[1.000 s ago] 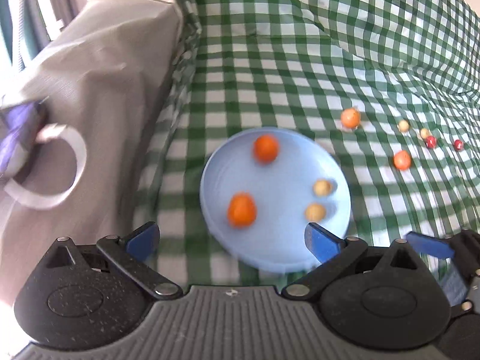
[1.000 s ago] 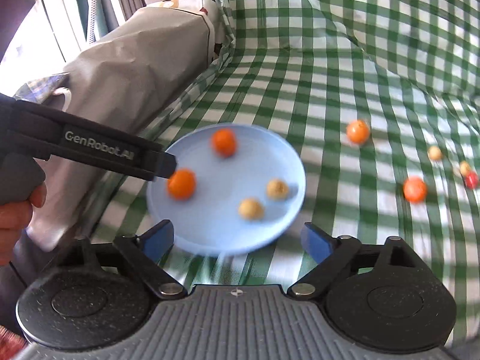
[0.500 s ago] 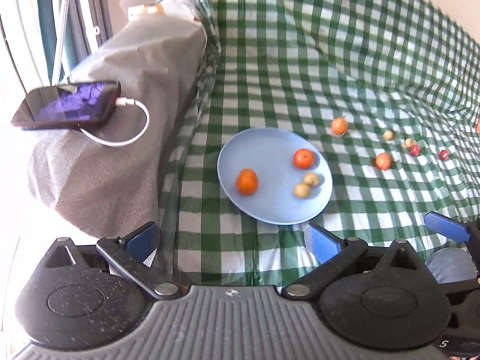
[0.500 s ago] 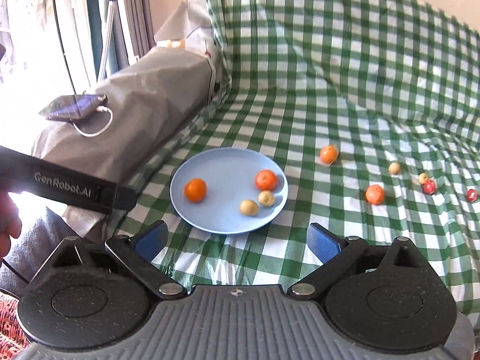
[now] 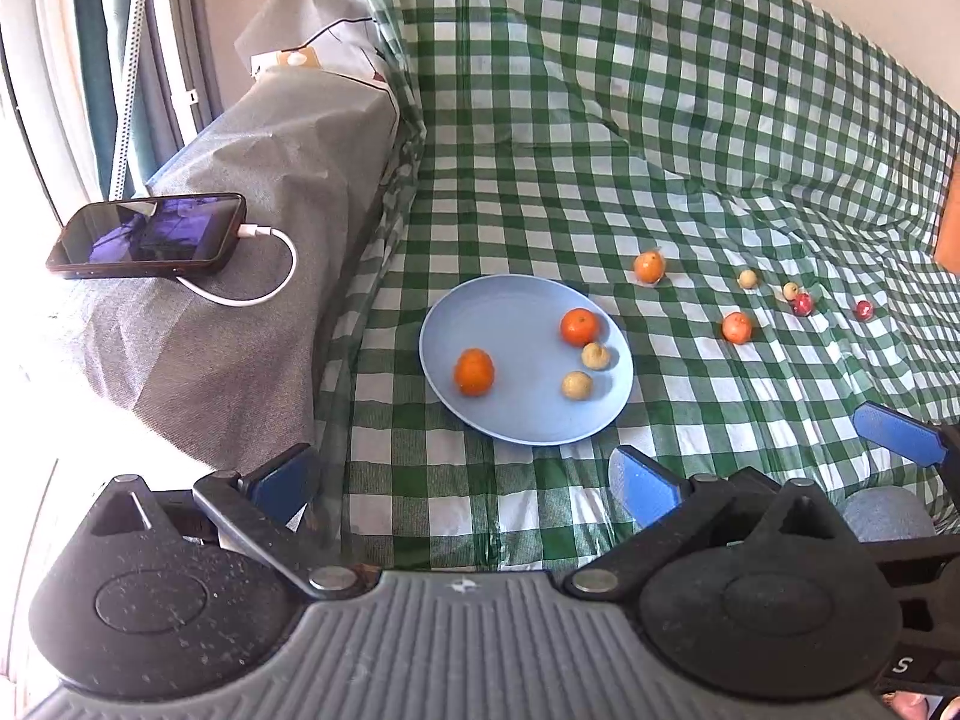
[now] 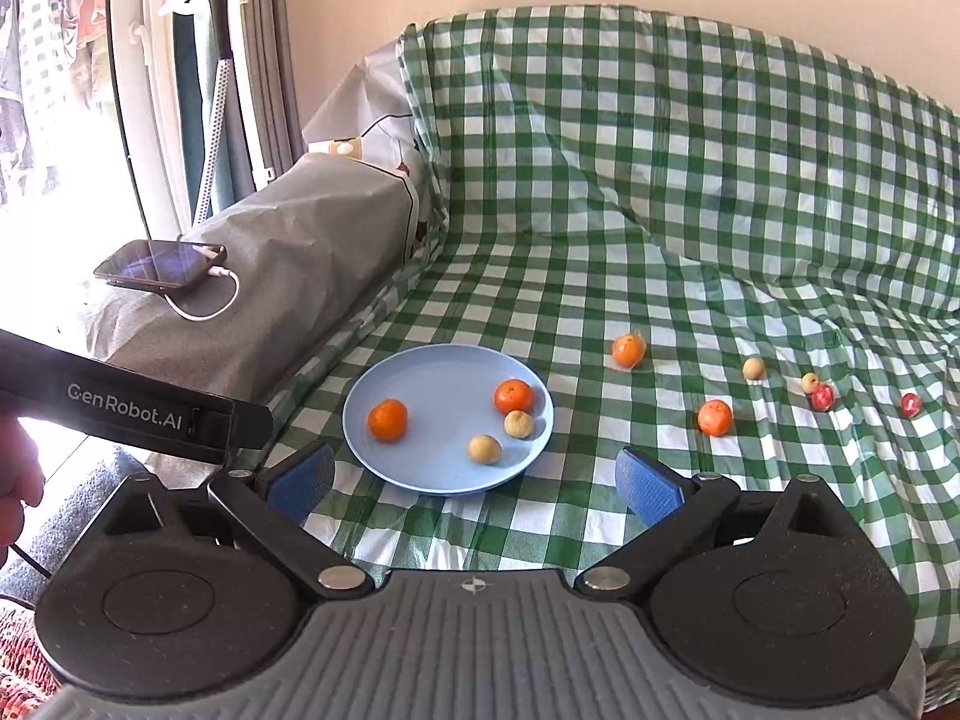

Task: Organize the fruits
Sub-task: 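Open both tools to drop the orange and plum onto the plate, then grasp a bagged orange with the left tool while the right tool grasps a yellow plum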

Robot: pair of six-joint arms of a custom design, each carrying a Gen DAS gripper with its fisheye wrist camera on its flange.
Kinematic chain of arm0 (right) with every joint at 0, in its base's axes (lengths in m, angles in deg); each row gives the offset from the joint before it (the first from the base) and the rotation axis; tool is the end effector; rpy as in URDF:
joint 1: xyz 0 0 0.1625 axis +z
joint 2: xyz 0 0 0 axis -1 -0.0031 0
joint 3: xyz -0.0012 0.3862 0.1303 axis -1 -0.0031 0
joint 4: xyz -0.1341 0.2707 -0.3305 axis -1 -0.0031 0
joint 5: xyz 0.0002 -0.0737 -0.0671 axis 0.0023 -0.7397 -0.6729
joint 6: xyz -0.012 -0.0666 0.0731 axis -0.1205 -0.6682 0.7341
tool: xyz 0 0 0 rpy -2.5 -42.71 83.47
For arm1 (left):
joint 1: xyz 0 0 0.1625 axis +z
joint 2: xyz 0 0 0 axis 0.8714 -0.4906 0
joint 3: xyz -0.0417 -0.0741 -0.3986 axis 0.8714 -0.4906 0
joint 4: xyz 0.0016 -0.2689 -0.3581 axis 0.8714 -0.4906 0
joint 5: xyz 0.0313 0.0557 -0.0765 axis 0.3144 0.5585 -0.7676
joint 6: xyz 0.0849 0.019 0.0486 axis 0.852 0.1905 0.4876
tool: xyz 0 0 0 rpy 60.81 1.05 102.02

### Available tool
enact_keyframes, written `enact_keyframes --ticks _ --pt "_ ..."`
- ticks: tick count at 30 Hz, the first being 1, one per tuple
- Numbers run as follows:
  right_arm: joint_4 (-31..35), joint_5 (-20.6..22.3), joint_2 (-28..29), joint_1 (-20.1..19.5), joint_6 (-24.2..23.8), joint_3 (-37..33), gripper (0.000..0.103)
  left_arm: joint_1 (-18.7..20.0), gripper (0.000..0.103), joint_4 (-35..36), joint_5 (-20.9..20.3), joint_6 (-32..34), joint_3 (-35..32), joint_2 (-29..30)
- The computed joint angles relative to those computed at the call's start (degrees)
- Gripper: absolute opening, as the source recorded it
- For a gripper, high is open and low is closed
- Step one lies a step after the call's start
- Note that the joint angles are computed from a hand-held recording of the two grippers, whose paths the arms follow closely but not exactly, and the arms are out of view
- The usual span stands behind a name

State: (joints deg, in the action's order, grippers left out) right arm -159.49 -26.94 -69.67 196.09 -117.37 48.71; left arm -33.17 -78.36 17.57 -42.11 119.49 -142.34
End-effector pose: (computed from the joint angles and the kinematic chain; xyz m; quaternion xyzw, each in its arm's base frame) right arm 0.2411 -0.4715 0.3572 0.3201 -0.8619 0.3330 0.2094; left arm -0.4255 -0.4665 0.1966 0.0516 0.8542 -0.3491 0.3818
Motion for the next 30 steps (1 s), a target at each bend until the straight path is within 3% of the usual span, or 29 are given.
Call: enact_keyframes --ticks 18,30 --pt "-0.4 -0.4 -0.5 -0.4 0.8 0.4 0.1 1.1 0.103 -2.9 -1.1 4.3 -0.6 1.3" --pt "1.3 0.2 1.4 -1.7 2.6 -0.9 0.1 3.4 0.103 -0.7 -2.2 3.8 -3.3 2.9"
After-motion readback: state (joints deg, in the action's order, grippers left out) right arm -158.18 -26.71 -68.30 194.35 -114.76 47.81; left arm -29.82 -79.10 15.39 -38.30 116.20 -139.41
